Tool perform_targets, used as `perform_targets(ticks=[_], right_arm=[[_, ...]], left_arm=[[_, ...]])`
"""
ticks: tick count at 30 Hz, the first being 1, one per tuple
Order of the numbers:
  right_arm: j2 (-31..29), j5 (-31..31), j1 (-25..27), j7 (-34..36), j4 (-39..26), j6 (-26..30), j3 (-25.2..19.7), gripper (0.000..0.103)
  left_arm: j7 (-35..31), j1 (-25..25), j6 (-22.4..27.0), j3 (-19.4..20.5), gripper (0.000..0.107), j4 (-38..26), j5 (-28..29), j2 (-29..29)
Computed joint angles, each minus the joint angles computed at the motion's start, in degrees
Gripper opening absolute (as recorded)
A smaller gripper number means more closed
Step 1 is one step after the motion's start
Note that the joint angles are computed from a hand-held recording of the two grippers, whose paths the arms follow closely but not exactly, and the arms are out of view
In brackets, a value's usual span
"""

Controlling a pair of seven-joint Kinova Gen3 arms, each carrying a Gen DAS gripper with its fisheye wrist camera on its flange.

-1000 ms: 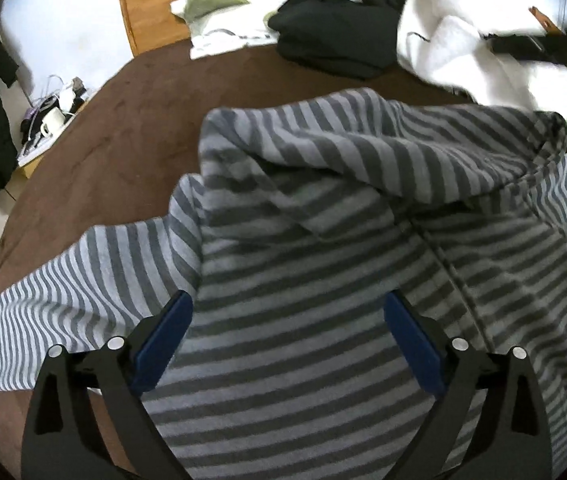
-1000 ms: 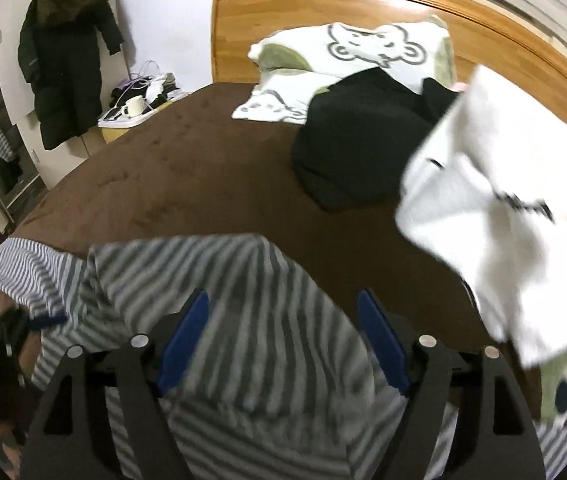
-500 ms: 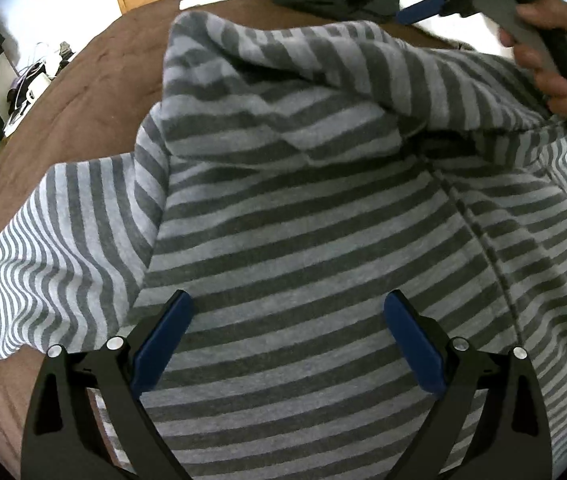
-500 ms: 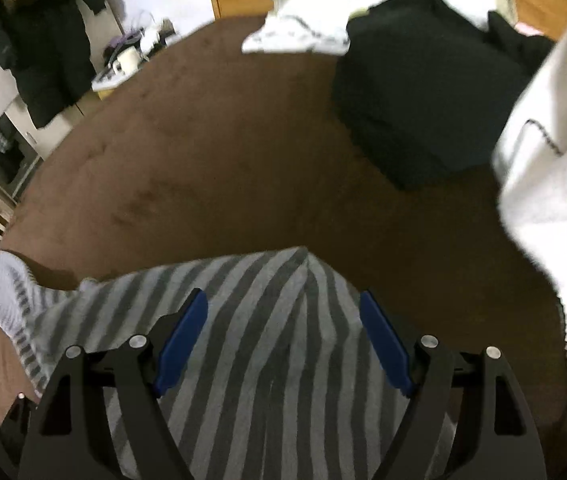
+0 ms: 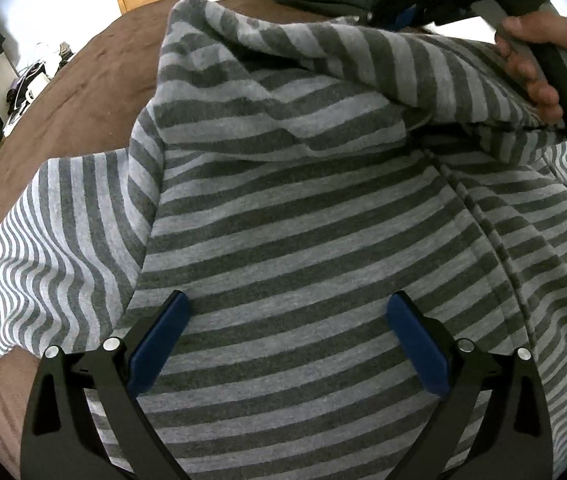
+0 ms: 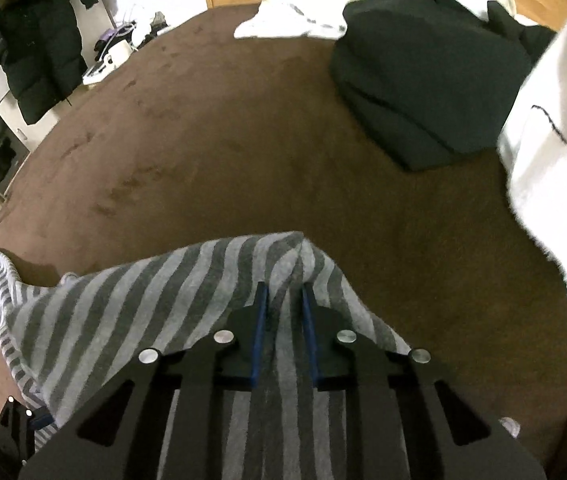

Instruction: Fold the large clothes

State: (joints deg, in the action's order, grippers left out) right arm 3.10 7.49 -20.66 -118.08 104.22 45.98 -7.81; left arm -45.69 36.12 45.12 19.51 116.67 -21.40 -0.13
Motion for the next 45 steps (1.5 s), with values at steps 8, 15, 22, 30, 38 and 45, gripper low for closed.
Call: perform_targets(ticks=[8, 15, 22, 30, 38, 45], right_arm=[[-7.19, 4.19, -1.15, -1.60, -3.20, 3.62, -2.38, 0.015], [-15.44, 5.39, -1.12, -3.21, -6.29, 10.33, -7.50, 0.014], [-25.80, 9.20, 0.86, -10.37, -4.99, 18.67, -20.87, 0.007], [-32.86, 1.20, 3.45, -15.59, -0.05, 22.35, -31.32, 0.007], [-35.97, -2.27, 8.27, -17.55, 4.87, 15.87, -30.92, 0.058], [-27.74, 0.28, 9.54, -12.80, 5.93, 8.37, -21.45, 0.065]], left_arm=[[0.99, -0.04, 6.03, 0.39, 0.096, -3.91, -0.24, -2.04], [0.06, -1.85, 13.27, 1.98, 0.096, -7.68, 1.25, -6.55], [-0.42, -5.54, 17.51, 4.39, 0.096, -6.41, 4.06, -14.90], [-2.76, -10.36, 16.85, 6.26, 0.097, -0.64, 7.20, -22.06], [-5.75, -13.96, 13.15, 10.57, 0.096, 3.99, 11.81, -25.73], [-5.16, -15.92, 7.23, 12.60, 0.096, 6.80, 14.18, -22.14]])
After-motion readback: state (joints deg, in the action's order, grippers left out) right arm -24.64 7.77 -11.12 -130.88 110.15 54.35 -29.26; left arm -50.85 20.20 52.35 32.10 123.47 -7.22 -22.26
